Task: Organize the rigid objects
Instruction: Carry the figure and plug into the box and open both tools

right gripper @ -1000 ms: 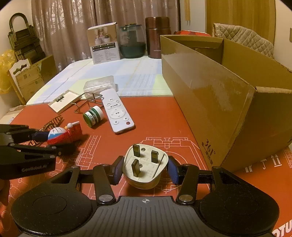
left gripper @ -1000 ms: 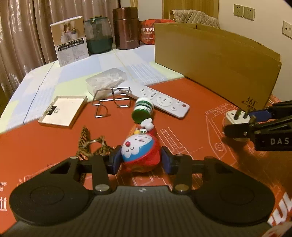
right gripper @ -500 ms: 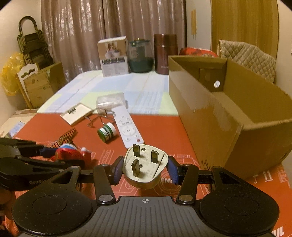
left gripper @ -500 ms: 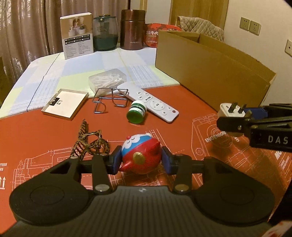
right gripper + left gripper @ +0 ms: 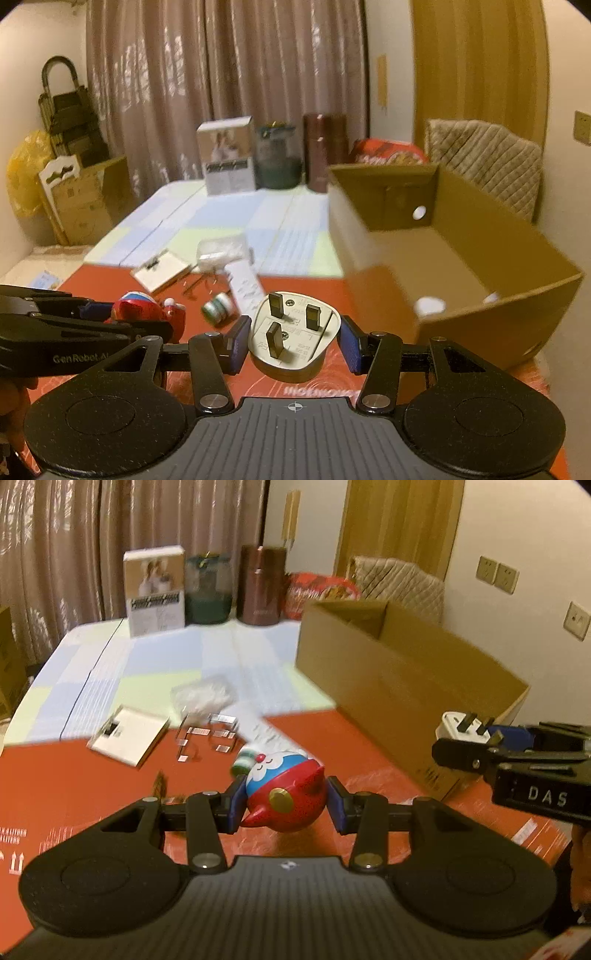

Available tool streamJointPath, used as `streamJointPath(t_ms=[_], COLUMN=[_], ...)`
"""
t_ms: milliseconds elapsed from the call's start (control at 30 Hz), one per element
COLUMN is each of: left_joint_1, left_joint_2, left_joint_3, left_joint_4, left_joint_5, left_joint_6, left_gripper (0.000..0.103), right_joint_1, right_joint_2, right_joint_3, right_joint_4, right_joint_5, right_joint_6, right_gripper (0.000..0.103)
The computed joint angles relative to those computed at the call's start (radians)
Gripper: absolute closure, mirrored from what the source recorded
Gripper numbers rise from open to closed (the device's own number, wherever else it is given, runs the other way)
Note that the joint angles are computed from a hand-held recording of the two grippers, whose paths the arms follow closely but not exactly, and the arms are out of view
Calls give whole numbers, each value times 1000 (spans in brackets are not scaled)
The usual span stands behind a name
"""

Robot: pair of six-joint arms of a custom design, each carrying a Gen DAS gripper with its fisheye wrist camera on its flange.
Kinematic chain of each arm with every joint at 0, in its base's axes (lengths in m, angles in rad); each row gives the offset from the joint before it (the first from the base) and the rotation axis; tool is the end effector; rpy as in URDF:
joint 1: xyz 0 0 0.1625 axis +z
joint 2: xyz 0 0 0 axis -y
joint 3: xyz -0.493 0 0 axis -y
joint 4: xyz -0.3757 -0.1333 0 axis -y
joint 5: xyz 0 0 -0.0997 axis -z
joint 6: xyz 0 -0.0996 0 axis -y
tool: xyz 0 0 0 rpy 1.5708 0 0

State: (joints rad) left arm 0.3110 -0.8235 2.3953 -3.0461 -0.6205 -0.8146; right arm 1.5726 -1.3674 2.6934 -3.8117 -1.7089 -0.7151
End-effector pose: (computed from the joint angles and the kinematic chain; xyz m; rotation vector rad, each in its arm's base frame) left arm -0.3422 -0.3351 0.0812 0.5866 2.3222 -1.0018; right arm 0.1202 -0.3294 0.2997 0.7929 -2.3579 1.0868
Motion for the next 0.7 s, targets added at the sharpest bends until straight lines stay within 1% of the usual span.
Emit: streamJointPath(t_ms=[100,167,367,533,633,700], left_joint_1=[-2,0,21,55,83,101], left_joint_2=[12,29,105,174,209,230], left_joint_3=[-46,-84,-221,-348,-426,-475], left_joint_4=[-22,-51,-132,-163,-154,-141], left_joint_5=[2,-1,-36,-85,-112,-125], left_joint_6=[51,104,281,404,460,488], left_gripper=[64,64,64,64,64,64], right_joint_1=[-8,-18,-77,-136,-163,-179], right_joint_2=[-66,-108,-200,-222,-222,-215], right_joint_3=[-25,-52,-155,-260,-318,-360], right_joint_4=[57,99,235,367,438,493], right_joint_5=[16,25,44,45,49,47], right_joint_6=[-2,-5,-13,-28,-32,-20], right_gripper=[56,56,56,56,56,56])
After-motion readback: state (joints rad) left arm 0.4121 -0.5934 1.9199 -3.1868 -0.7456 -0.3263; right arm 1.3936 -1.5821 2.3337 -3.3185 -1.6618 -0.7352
